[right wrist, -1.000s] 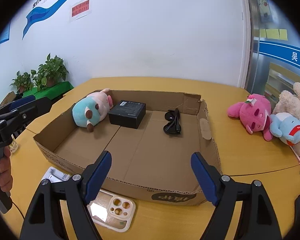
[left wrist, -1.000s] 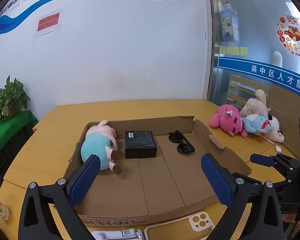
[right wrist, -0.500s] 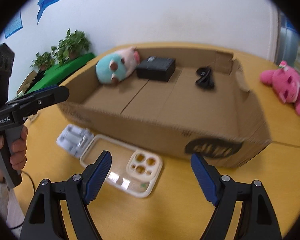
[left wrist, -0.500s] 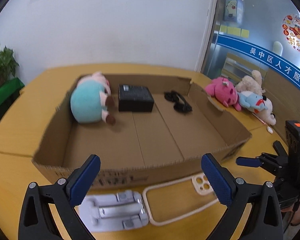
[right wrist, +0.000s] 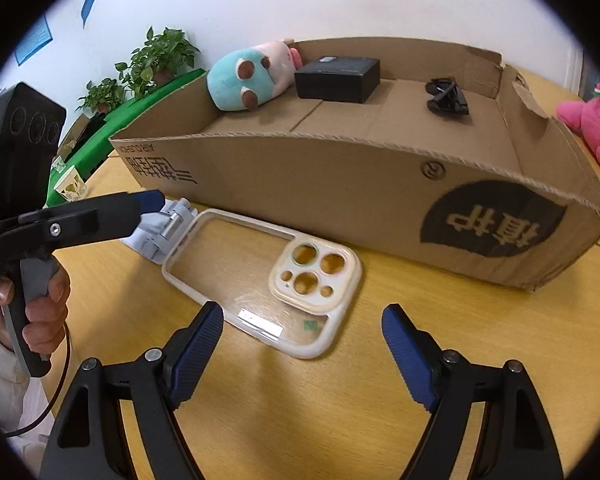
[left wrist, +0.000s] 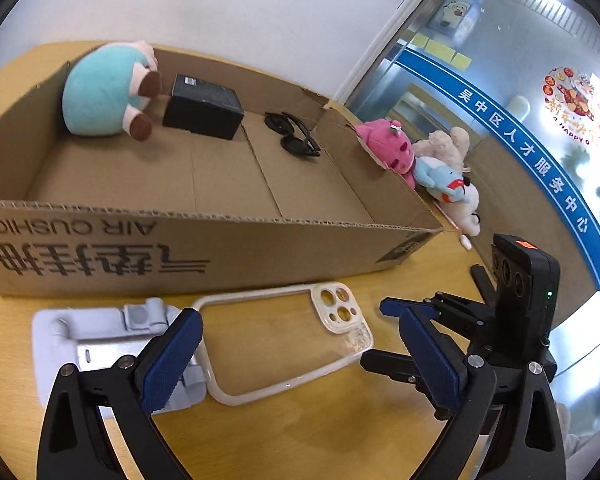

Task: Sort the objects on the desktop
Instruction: 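Withdraw both tools and move the left tool toward the clear phone case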

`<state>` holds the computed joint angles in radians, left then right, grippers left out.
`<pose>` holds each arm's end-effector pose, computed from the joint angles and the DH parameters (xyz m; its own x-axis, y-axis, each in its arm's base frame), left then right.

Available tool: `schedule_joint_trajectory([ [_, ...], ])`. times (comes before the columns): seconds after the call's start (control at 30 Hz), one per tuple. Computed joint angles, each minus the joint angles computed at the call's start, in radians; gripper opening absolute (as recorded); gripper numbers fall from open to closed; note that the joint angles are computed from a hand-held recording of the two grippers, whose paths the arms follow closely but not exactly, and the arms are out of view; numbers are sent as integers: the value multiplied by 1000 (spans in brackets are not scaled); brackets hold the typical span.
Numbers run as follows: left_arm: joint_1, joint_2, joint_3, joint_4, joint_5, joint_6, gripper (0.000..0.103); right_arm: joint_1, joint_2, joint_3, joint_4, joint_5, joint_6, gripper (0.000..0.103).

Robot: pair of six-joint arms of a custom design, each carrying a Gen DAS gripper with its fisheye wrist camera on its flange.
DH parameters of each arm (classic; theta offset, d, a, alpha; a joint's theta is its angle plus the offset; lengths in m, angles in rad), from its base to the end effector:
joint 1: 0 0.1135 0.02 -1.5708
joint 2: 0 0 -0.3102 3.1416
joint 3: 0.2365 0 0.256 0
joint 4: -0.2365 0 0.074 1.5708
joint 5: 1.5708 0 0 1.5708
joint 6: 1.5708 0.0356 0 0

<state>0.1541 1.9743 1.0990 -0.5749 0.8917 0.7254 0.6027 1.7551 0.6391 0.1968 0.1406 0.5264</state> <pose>0.3589 0.0277 0.1505 -0.7366 0.3073 -0.6025 0.6479 0.5762 -0.4982 0.2552 0.1695 0.1344 -0.8132 0.0443 -0.5803 -0.0956 0.9734 0.2084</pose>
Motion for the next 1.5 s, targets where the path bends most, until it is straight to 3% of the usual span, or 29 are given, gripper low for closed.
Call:
schedule_joint_trajectory([
  [0.4, -12, 22, -9, -2, -27, 63, 96, -6, 18, 10, -2, -29, 3, 82],
  [0.63, -8, -17, -48, 102, -107, 24, 96, -6, 27, 28, -4, -38, -9, 82],
  [0.87, -13, 22, 34, -15, -121, 13, 96, -28, 43, 28, 17, -65, -12, 82],
  [1.07, -81, 46, 41, 12, -160, -64, 95, -52, 69, 33, 65, -108, -25, 82],
  [1.2, -75, 56, 61, -25, -146, -75, 95, -64, 82, 61, 43, -100, -27, 83],
  [1.3, -45, 36, 54, -41, -101, -72, 95, -64, 73, 31, 103, -115, -10, 84],
  [1.4, -13, 30, 89, -193, 19, 44, 92, -57, 18, -38, 210, -152, -6, 84],
  [1.5, -4, -51, 23, -167, 28, 101, 92, 0, -53, -74, 227, -126, -34, 84],
])
